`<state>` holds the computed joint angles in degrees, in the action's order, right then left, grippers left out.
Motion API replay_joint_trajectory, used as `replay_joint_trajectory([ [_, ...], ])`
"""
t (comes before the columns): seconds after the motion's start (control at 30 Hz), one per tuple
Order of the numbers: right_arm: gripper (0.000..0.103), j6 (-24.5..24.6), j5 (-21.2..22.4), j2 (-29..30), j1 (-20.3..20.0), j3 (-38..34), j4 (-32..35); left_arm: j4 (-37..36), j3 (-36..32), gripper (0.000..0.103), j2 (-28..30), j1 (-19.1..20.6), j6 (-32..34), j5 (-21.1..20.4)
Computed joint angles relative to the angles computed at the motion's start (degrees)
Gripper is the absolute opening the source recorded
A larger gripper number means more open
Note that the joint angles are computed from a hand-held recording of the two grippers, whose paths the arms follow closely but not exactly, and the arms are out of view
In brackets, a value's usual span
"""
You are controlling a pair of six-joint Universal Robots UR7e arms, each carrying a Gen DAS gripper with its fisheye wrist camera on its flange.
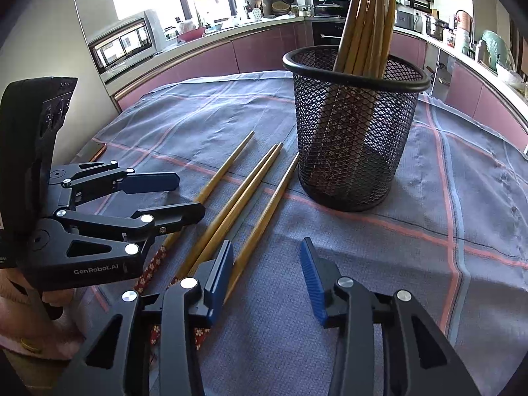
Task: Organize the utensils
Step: 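Grasp a red-tipped chopstick with the left tool while the right tool grasps another, then lift the left tool's chopstick upright toward the cup while the right tool lifts its own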
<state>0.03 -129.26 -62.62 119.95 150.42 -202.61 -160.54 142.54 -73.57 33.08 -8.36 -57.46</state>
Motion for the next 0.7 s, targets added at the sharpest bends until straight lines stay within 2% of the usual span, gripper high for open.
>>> replay_joint_trajectory([
  [0.1,0.033,-0.25,0.23,0.55,-0.56,-0.61,-0.64,-0.63,-0.51,0.041,0.88,0.35,0.43,-0.31],
  [0.2,0.025,0.0,0.76,1.34,-1.27,-0.76,-2.44,-1.22,-0.97,0.032,1.62,0.68,0.49,-0.56],
  [0.27,0.014,0.29,1.08,1.73,-1.57,-0.75,-3.43,-1.24,-1.24,0.029,1.85,0.79,0.04,-0.78],
  [0.33,0.01,0.63,1.76,1.63,-2.2,-0.47,-4.26,-1.49,-1.29,0.023,1.95,0.93,-0.42,-1.11],
  [0.37,0.008,0.83,2.25,1.45,-2.52,-0.31,-4.55,-1.62,-1.31,0.018,1.92,1.09,-0.68,-1.54],
  [0.47,0.006,1.47,3.66,1.04,-3.44,0.36,-5.77,-2.05,-1.09,0.012,1.89,1.07,-1.69,-1.37],
  [0.7,0.006,1.64,5.81,-0.24,-4.22,2.05,-8.85,-2.65,-0.34,0.008,0.68,0.96,-3.29,-1.65],
])
